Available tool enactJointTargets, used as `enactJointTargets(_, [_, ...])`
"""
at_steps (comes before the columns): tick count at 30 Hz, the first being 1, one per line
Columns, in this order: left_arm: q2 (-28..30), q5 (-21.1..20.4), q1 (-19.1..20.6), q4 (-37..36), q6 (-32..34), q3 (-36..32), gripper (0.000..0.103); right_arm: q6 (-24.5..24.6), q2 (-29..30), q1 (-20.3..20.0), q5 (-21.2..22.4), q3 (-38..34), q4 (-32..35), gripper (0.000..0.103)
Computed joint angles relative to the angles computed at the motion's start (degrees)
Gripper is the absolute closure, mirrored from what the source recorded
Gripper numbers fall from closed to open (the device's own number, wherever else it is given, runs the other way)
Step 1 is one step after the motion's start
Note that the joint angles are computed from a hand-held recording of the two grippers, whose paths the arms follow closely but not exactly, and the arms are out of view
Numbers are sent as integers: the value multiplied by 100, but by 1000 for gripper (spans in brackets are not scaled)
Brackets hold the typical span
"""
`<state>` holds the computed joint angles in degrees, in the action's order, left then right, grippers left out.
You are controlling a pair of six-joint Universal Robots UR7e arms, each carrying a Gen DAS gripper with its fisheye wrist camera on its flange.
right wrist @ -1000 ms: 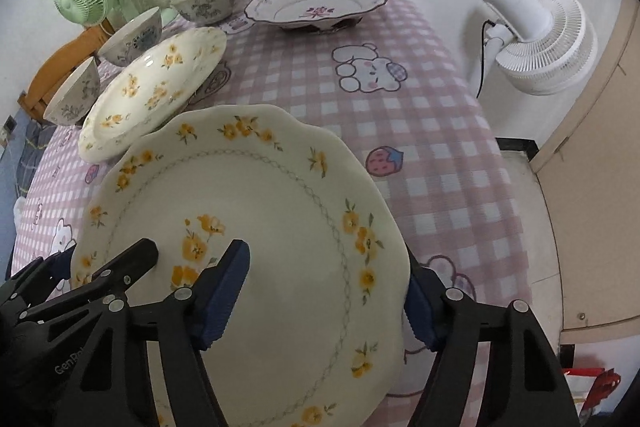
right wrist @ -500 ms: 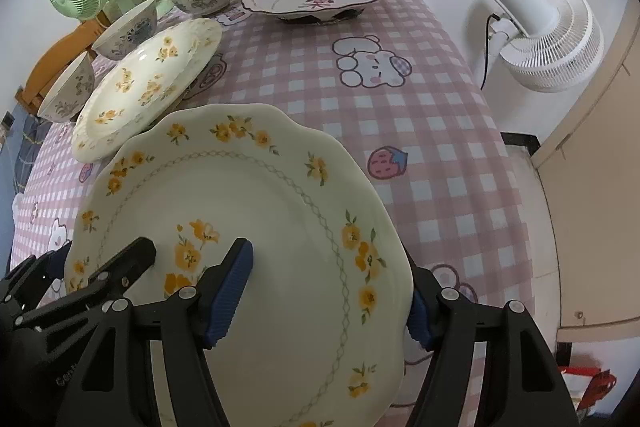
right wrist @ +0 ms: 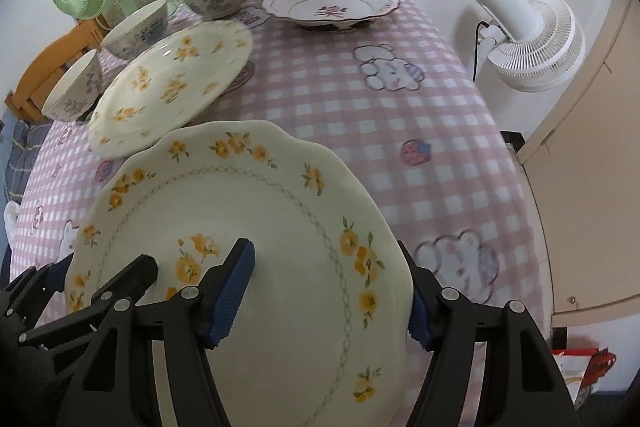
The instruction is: Organize plates and bowls
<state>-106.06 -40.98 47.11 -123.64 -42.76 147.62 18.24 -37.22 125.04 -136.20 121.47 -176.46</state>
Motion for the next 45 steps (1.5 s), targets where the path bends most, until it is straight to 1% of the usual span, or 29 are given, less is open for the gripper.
enactJointTargets(5, [-780,49,147,568,237,-5,34,507,266,388,-62,-287,410,32])
enactJointTargets(9, [-1229,109,307,886,461,-71,34,791,493,613,-34,-549,661,32])
enactJointTargets(14, [-1671,192,563,1051,875,-149,34,998,802,831,-7,-912,850,32])
enactJointTargets(17, [-1803,262,757,980,1197,-206,34,1051,981,924,23,-1128,893,32])
enactJointTargets(20, [-1828,319,984,798,1545,-269,34,1082,1172,984,65,-1363,927,32])
enactJointTargets(25, [-1760,312,1542,269,2279,-424,34,1219,1551,1079,101,-1857,1064,32])
enactJointTargets(30, [-1576,240,2039,-262,2911,-577,34,1173,1859,1126,197,-2271,1140,32])
enactJointTargets(34, [-1331,128,2409,-685,3311,-691,34,1218,2067,1120,254,-2581,1329,32])
enactJointTargets(39, [-1088,36,2683,-1341,3815,-713,34,1303,2255,1078,268,-2850,1551,32])
enactJointTargets(43, [-963,45,2720,-1526,4010,-752,34,1482,2319,1029,290,-2941,1639,32])
enactJointTargets(45, [-964,37,2725,-1504,4026,-763,33,1525,2323,1027,295,-2945,1650,32])
